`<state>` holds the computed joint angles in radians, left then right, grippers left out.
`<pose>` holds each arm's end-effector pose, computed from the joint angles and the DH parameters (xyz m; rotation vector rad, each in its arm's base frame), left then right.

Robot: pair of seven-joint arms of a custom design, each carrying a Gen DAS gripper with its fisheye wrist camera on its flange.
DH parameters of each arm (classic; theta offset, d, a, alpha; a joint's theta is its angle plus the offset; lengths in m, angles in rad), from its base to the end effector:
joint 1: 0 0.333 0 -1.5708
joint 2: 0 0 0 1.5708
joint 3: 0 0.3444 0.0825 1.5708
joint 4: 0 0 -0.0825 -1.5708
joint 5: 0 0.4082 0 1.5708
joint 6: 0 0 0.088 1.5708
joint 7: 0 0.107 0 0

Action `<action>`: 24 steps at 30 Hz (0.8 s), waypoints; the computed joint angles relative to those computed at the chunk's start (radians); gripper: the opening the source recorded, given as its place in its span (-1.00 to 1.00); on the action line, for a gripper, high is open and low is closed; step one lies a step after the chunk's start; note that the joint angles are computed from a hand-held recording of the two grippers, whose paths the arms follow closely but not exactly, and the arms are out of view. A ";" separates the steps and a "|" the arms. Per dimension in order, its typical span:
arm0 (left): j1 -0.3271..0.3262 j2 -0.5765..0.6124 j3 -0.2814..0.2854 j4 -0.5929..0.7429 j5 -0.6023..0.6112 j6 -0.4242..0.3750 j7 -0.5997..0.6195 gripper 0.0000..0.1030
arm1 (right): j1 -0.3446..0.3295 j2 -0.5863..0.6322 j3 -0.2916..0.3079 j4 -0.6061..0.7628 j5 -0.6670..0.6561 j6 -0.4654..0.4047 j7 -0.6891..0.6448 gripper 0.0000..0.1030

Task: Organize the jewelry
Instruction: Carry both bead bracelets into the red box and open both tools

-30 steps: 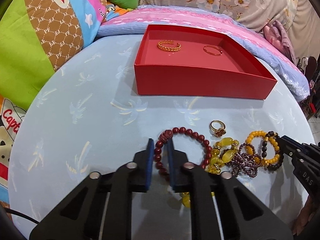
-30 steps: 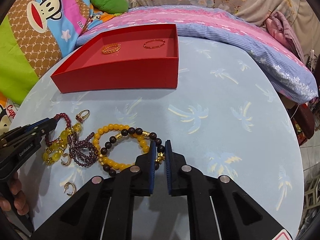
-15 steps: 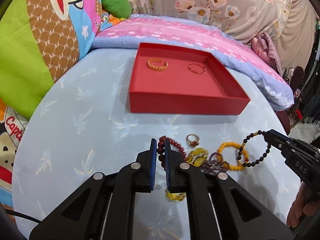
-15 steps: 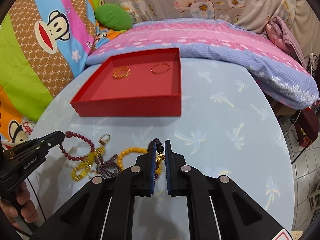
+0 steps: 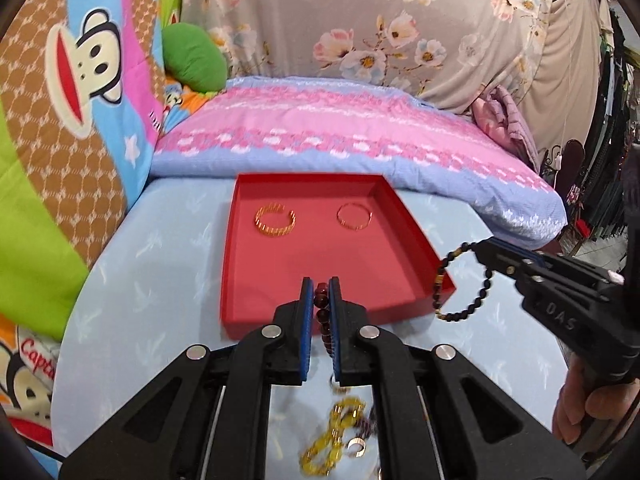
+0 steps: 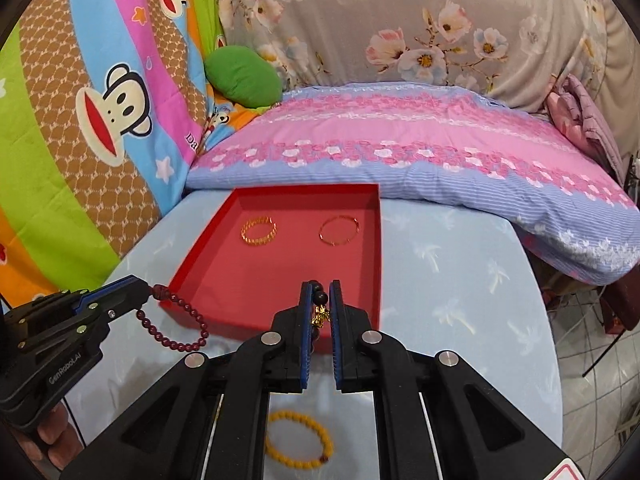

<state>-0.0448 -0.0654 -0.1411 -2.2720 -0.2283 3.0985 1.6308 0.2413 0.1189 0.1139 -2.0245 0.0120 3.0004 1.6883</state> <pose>0.5679 -0.0891 0.5054 -1.7167 1.7629 -0.9661 0.6097 0.2221 0.5103 -1.8298 1.4664 -0.5393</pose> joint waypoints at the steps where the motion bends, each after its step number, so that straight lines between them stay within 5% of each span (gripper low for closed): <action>1: -0.003 0.015 0.002 0.019 -0.006 0.002 0.009 -0.85 | -0.009 0.023 0.012 0.032 0.026 -0.012 -0.024 -0.84; 5: -0.019 0.097 0.003 0.134 -0.168 -0.028 0.157 -0.85 | -0.013 0.115 0.022 0.159 0.030 -0.061 -0.035 -0.84; 9: 0.031 0.186 -0.050 0.258 -0.351 -0.085 0.316 -0.85 | -0.027 0.212 0.045 0.282 0.046 -0.110 -0.057 -0.84; 12: 0.038 0.243 -0.052 0.324 -0.367 -0.107 0.333 -0.85 | -0.046 0.278 0.071 0.361 0.074 -0.140 -0.075 -0.84; 17: 0.044 0.332 -0.040 0.413 -0.328 -0.161 0.297 -0.85 | -0.079 0.384 0.116 0.479 0.146 -0.214 -0.119 -0.84; 24: -0.060 0.412 0.107 0.452 -0.010 -0.189 0.033 -0.85 | 0.003 0.448 0.010 0.548 0.028 -0.263 -0.038 -0.84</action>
<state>-0.1044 0.3470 -0.0337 -1.8202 -0.2386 2.9097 1.6636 0.2439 0.5672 0.1240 -1.4767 0.0402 2.7373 1.6500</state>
